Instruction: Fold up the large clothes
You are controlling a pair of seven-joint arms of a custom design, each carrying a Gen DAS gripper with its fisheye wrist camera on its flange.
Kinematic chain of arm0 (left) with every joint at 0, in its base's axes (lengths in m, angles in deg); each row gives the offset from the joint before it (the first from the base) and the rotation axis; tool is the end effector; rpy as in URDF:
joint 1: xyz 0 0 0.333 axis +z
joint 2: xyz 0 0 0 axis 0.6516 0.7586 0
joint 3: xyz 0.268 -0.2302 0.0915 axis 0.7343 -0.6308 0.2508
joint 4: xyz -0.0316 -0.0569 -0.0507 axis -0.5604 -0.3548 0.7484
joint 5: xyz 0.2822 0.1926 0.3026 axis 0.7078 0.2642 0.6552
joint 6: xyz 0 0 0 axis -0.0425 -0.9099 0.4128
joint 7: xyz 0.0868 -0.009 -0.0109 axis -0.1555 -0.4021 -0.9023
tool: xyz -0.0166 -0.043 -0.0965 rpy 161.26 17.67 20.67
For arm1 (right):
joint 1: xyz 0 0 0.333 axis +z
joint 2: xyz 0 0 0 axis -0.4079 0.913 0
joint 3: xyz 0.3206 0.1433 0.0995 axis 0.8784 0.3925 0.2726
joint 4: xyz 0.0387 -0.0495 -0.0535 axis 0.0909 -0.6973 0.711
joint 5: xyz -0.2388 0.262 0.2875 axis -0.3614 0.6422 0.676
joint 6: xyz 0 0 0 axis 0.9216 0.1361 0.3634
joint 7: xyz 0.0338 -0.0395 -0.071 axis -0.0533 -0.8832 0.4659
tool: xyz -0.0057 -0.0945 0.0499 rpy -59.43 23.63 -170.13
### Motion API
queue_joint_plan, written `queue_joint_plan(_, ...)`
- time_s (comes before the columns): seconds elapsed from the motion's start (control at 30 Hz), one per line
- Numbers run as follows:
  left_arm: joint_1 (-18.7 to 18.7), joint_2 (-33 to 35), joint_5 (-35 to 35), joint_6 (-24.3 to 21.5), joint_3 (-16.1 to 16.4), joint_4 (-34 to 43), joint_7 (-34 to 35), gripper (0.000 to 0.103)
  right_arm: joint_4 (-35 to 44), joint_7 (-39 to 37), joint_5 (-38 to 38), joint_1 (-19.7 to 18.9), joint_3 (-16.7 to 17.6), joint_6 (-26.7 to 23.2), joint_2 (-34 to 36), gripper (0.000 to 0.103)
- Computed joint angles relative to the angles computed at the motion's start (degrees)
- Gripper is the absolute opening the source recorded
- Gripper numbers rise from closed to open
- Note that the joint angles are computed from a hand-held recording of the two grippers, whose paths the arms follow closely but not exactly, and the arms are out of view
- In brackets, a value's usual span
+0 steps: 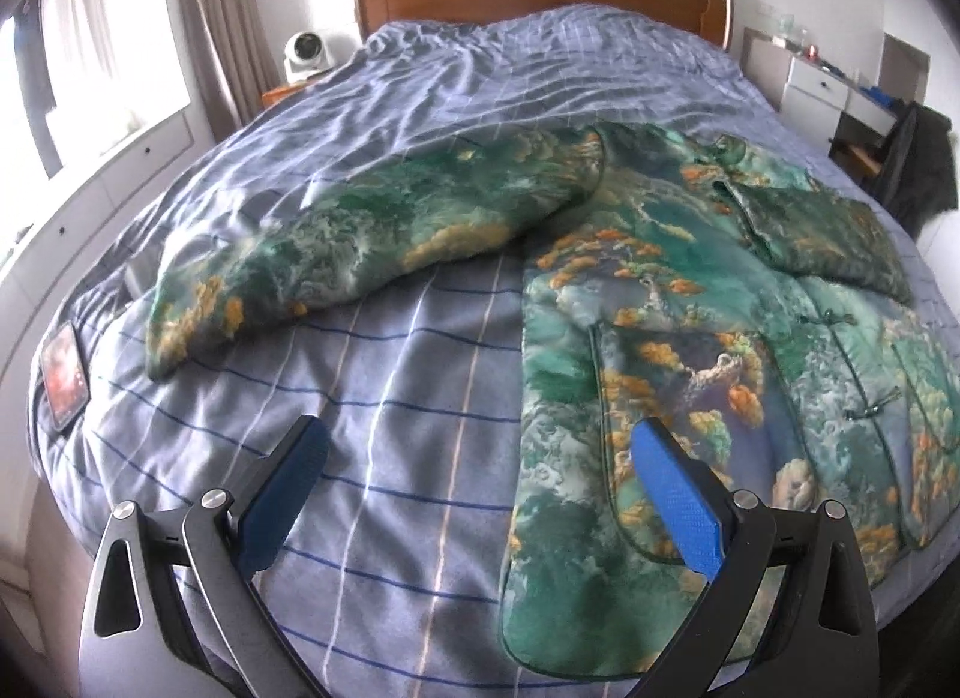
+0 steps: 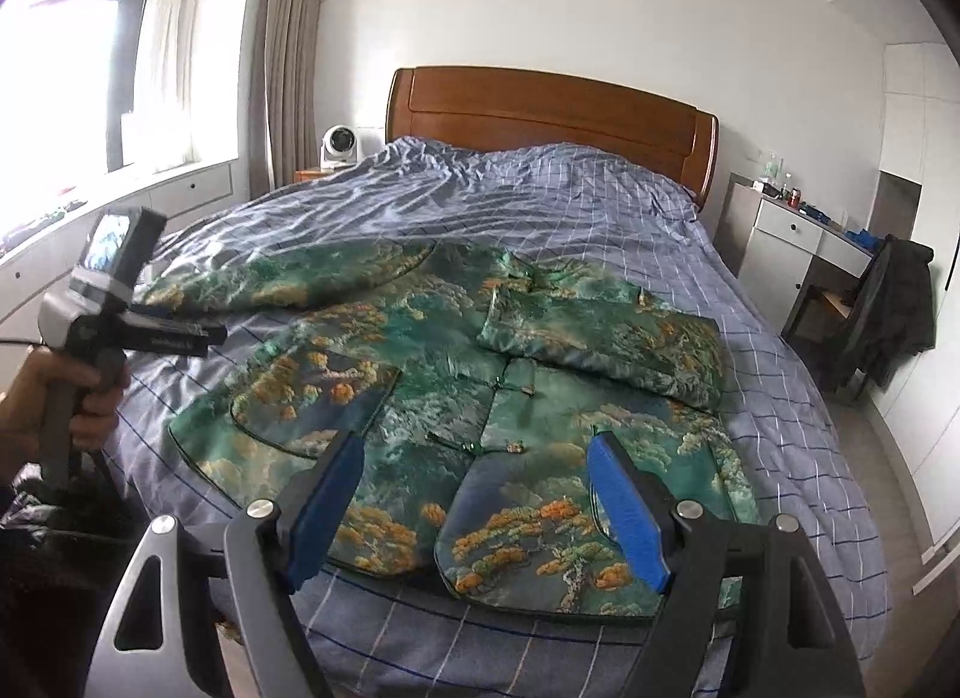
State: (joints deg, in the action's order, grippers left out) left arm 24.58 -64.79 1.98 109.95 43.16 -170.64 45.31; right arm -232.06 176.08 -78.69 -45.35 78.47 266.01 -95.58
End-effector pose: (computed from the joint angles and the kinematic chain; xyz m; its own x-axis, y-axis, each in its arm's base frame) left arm 0.6322 -0.2824 0.4392 0.2239 -0.9738 -0.0405 -0.7386 -0.1424 -0.6589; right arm 0.4850 0.1030 0.4946 0.1757 -0.9538 0.2438 -0.4743 -0.2990 -0.8280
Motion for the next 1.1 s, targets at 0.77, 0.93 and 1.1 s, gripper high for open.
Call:
queue_joint_plan(0.77, 8.41, 9.47, -30.01, 18.81, 10.53, 2.19, -13.67, 0.101, 0.21, 2.81, -3.28, 3.63, -3.46, -2.85, 0.83, 0.079)
queue_joint_plan(0.93, 4.07, 11.24, -26.09, 15.68, 15.89, 3.97, -22.22, 0.074, 0.40, 3.89, -5.42, 4.63, -4.62, -3.75, 1.37, 0.079)
queue_joint_plan(1.1, 3.50, 12.14, -16.73, 2.53, 14.50, 10.50, -18.82, 0.011, 0.79, 5.49, -7.37, 6.59, -6.92, -4.76, 2.44, 0.079)
